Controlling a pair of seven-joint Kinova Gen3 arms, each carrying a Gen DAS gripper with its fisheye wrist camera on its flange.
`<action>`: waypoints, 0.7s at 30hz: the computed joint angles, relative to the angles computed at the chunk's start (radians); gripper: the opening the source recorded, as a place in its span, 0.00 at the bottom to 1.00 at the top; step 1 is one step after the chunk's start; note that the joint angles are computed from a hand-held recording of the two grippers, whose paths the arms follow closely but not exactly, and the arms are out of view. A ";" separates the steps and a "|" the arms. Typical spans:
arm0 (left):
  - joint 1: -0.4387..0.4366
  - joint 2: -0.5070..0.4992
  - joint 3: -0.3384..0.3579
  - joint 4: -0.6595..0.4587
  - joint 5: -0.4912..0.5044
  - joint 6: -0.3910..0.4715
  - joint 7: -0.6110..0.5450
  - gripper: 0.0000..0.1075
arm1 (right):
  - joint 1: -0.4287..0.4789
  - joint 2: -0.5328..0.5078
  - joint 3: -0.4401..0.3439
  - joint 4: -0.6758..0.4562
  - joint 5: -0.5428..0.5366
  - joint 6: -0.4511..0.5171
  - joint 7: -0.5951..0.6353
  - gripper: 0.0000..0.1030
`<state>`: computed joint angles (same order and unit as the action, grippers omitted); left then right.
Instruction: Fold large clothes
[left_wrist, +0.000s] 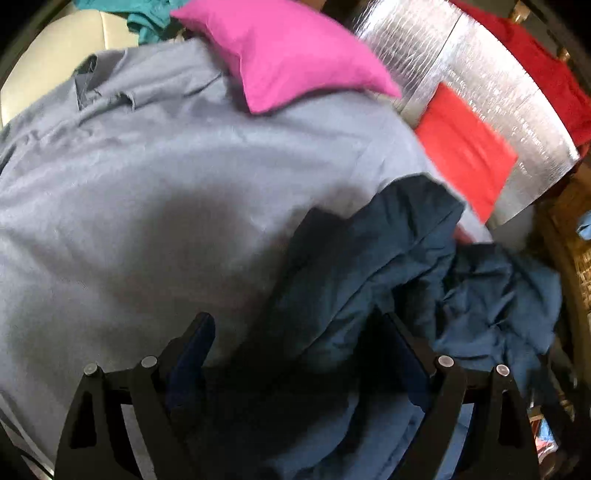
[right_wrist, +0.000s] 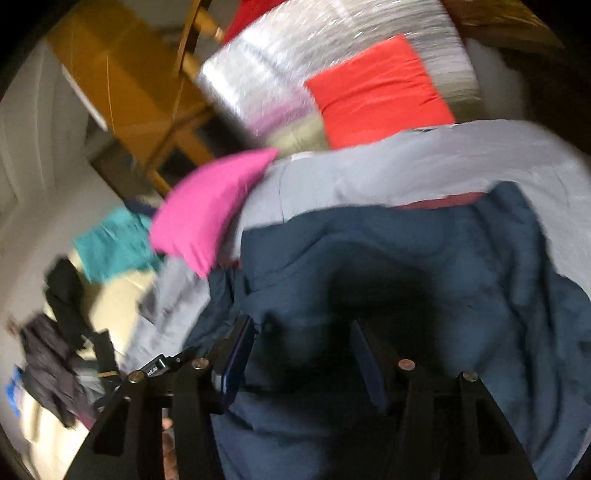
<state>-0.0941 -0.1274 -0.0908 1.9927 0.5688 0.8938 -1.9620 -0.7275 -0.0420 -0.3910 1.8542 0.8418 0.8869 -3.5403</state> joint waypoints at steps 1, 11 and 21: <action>-0.001 -0.001 0.002 0.003 -0.003 -0.012 0.005 0.84 | 0.024 0.032 -0.003 -0.033 -0.034 0.003 0.041 0.55; -0.010 0.029 -0.002 -0.032 -0.026 -0.011 0.010 0.84 | 0.306 0.196 -0.039 -0.111 -0.310 -0.078 0.203 0.57; -0.024 -0.004 -0.019 -0.027 0.012 -0.024 -0.018 0.84 | 0.518 -0.178 -0.272 0.062 -0.244 0.139 0.047 0.75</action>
<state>-0.1183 -0.1318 -0.1096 1.9658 0.5804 0.8693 -1.9797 -0.2096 -0.2200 -0.6629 1.9166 0.5979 1.0263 -3.4931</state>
